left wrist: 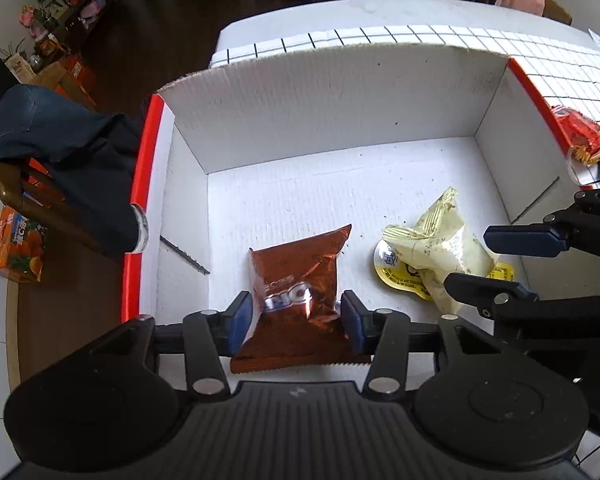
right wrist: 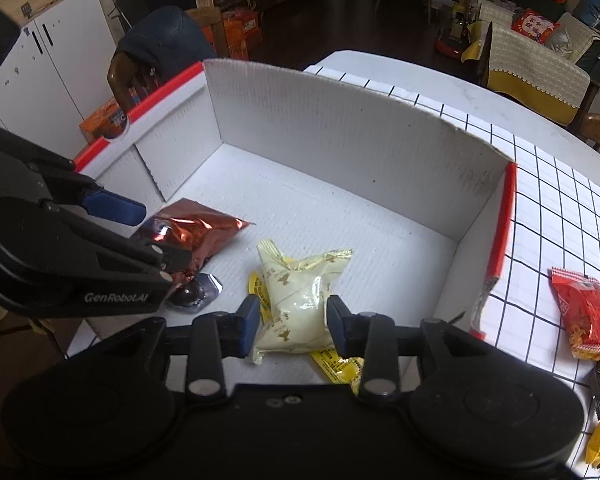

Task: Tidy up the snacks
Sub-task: 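Open both grippers to drop the brown packet and bun bag into the box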

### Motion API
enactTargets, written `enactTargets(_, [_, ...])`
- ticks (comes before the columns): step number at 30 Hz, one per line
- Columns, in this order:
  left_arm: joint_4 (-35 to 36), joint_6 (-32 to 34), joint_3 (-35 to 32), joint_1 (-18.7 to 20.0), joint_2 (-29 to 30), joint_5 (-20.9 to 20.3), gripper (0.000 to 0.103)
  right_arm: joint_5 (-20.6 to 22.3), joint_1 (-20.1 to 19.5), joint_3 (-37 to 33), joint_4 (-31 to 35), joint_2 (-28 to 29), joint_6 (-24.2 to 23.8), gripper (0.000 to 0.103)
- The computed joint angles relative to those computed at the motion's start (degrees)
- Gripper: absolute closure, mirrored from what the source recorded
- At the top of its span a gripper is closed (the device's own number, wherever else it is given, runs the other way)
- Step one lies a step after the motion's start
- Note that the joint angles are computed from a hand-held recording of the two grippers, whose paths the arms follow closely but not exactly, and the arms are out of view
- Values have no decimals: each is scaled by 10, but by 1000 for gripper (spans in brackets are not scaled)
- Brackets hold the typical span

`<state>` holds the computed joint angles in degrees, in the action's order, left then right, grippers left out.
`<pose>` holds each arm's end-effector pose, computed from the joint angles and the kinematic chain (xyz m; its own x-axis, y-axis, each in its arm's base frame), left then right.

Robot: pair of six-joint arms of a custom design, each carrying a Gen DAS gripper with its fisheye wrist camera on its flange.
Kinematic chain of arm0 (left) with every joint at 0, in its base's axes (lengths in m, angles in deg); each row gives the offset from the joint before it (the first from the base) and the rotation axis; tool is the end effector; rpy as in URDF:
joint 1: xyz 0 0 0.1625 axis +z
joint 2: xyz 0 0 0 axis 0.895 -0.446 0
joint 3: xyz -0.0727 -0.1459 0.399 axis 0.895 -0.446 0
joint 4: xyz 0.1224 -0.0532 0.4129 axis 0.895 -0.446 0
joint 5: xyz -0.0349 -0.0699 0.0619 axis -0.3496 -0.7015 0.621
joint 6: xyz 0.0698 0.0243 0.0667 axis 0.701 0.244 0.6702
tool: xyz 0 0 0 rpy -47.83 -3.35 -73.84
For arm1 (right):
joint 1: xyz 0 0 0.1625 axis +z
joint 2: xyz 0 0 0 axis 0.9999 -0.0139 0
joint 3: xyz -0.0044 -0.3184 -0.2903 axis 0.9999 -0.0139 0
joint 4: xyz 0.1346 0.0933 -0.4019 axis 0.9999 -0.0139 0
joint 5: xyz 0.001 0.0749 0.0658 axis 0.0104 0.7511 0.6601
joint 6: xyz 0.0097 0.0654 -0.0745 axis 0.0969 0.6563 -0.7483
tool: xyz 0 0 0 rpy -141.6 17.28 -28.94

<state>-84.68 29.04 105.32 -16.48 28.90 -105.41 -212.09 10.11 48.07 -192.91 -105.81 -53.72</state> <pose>-0.3433 -0.6643 0.0598 -0.5374 0.4776 -0.6950 0.5944 0.7991 0.0895 0.1705 -0.5876 0.2327 -0.7256 -0.1625 0.6687 -0.4360 0.8603 -0.2641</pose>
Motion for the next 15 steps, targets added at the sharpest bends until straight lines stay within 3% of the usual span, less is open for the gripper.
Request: enactTargets(15, [-82,27,53,-29,-46,-9,38,48,16,55,-40,-84,24,50])
